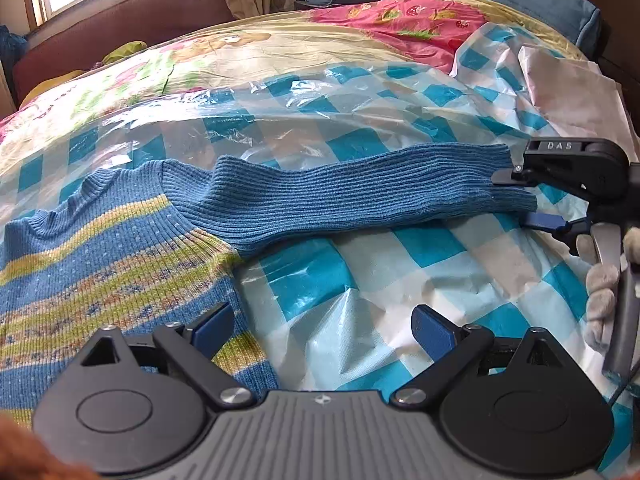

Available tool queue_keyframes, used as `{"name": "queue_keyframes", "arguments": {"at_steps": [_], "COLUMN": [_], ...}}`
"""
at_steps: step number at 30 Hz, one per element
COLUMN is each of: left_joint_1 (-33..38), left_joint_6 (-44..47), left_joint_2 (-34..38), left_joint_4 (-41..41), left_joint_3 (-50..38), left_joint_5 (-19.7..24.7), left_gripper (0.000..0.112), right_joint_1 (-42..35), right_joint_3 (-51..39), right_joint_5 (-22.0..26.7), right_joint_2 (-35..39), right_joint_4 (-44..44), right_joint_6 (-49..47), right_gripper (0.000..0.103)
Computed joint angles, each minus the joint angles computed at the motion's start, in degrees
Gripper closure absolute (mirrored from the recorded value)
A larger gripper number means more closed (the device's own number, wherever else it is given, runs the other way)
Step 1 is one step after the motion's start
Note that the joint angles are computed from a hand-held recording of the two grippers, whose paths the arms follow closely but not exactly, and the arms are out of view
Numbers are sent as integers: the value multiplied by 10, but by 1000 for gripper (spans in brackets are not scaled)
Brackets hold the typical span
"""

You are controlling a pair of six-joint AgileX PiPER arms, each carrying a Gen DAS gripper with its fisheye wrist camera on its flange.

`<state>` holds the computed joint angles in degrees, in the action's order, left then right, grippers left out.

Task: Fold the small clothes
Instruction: 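Move the right gripper to the sweater's sleeve cuff and close on it, then lift the held sleeve with the right gripper and lay it across the body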

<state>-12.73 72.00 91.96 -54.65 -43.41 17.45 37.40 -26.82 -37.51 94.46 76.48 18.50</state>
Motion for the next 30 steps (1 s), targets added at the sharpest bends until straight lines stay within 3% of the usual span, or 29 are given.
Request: {"name": "queue_keyframes", "arguments": {"at_steps": [2, 4, 6, 9, 15, 20, 30], "left_joint_1": [-1, -1, 0, 8, 40, 88, 240], "left_joint_6": [-2, -3, -4, -6, 6, 50, 141], "left_joint_2": [0, -3, -6, -13, -31, -55, -80], "left_joint_4": [3, 5, 7, 9, 6, -18, -59], "left_joint_3": [0, 2, 3, 3, 8, 18, 17], "left_joint_5": [2, 3, 5, 9, 25, 54, 149], "left_gripper": [13, 13, 13, 13, 13, 13, 13], "right_joint_1": [-7, -16, -24, -32, 19, 60, 128], "right_joint_3": [5, 3, 2, 9, -11, -81, -319], "right_joint_5": [-8, -11, -9, -10, -59, -79, -62], "right_joint_2": [9, 16, 19, 12, -39, -62, 23], "right_joint_4": [-34, -50, -63, -92, 7, 73, 167], "right_joint_6": [48, 69, 84, 115, -24, -176, -448], "right_gripper": [47, 55, 80, 92, 95, 95, 95]}}
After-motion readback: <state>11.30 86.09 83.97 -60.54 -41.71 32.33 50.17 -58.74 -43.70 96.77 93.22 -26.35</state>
